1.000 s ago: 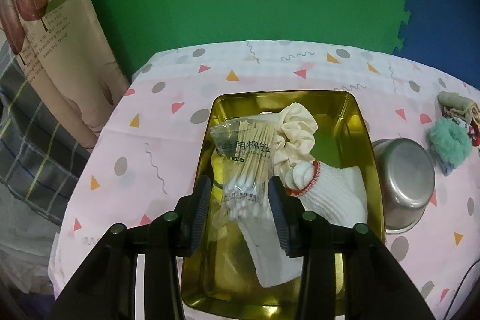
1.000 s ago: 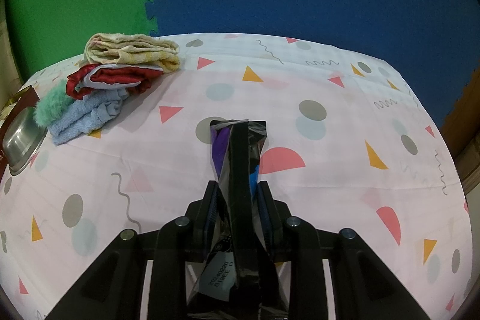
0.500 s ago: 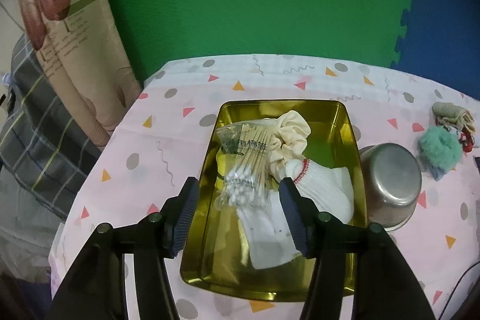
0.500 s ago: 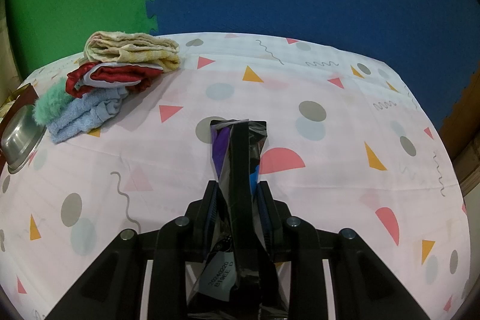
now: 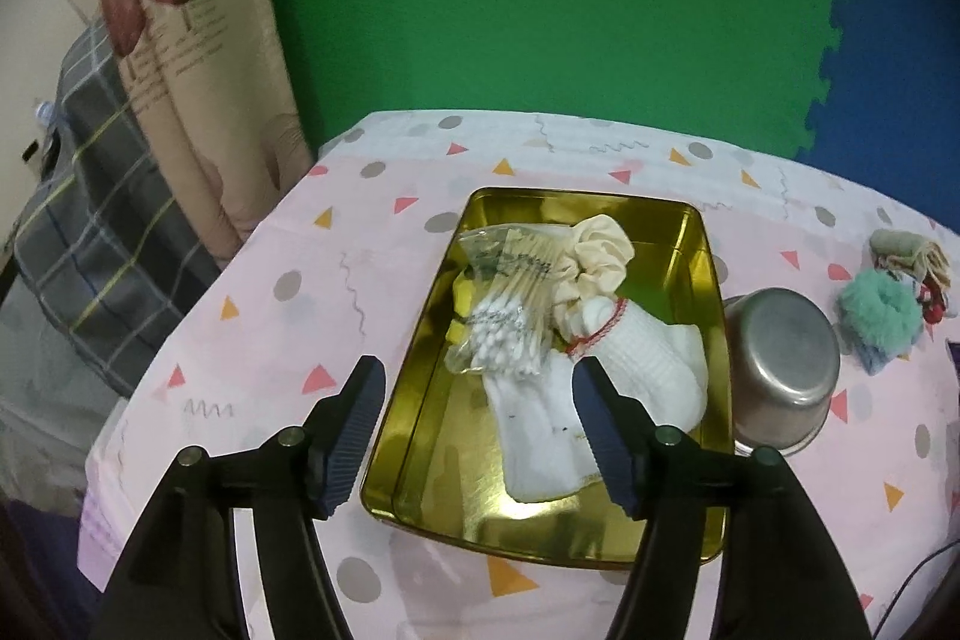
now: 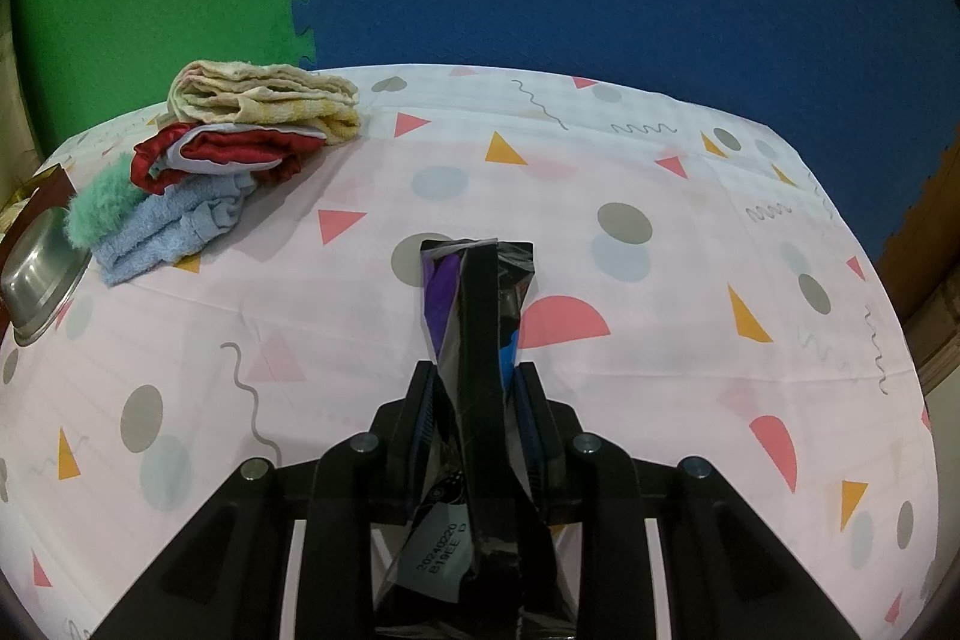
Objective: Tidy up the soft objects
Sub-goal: 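Carry the black plastic bag over the tin with the right gripper while the left gripper withdraws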
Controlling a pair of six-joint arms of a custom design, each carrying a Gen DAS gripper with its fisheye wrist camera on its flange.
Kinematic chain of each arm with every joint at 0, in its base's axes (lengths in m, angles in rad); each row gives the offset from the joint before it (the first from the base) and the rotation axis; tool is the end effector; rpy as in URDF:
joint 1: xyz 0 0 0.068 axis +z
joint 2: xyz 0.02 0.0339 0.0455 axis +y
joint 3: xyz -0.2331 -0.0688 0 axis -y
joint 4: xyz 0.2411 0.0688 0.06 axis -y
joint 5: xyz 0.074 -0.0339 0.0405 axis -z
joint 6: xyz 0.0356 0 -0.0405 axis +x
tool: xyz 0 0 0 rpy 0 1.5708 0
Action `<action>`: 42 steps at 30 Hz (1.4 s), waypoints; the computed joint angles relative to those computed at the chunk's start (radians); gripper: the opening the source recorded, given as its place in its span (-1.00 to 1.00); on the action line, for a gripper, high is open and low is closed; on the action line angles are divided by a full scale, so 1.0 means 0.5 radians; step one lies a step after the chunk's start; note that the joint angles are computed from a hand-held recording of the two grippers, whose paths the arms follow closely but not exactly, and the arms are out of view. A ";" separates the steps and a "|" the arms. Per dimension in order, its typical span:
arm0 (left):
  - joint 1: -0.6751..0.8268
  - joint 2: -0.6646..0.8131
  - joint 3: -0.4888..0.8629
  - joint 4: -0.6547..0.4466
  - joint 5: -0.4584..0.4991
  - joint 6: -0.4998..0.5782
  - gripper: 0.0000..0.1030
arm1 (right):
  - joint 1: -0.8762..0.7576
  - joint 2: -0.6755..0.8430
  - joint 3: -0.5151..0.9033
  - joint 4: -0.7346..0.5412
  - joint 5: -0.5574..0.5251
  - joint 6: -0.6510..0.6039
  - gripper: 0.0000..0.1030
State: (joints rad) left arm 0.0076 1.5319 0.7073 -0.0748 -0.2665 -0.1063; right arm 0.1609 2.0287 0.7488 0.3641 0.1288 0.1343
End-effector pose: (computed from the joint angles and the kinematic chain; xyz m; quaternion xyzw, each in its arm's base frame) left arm 0.2860 0.0115 0.1253 -0.0970 0.9318 0.1092 0.3323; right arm 0.3129 0.0462 0.0221 0.0081 0.9451 -0.0131 0.3265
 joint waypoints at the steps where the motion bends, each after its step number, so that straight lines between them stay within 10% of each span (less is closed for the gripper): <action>1: 0.001 -0.007 -0.021 0.019 -0.023 -0.012 0.25 | 0.004 -0.002 -0.002 0.000 0.000 0.005 -0.49; 42: 0.328 -0.101 -0.363 0.303 -0.020 -0.091 0.58 | 0.679 -0.453 0.062 -0.410 0.259 0.448 -0.51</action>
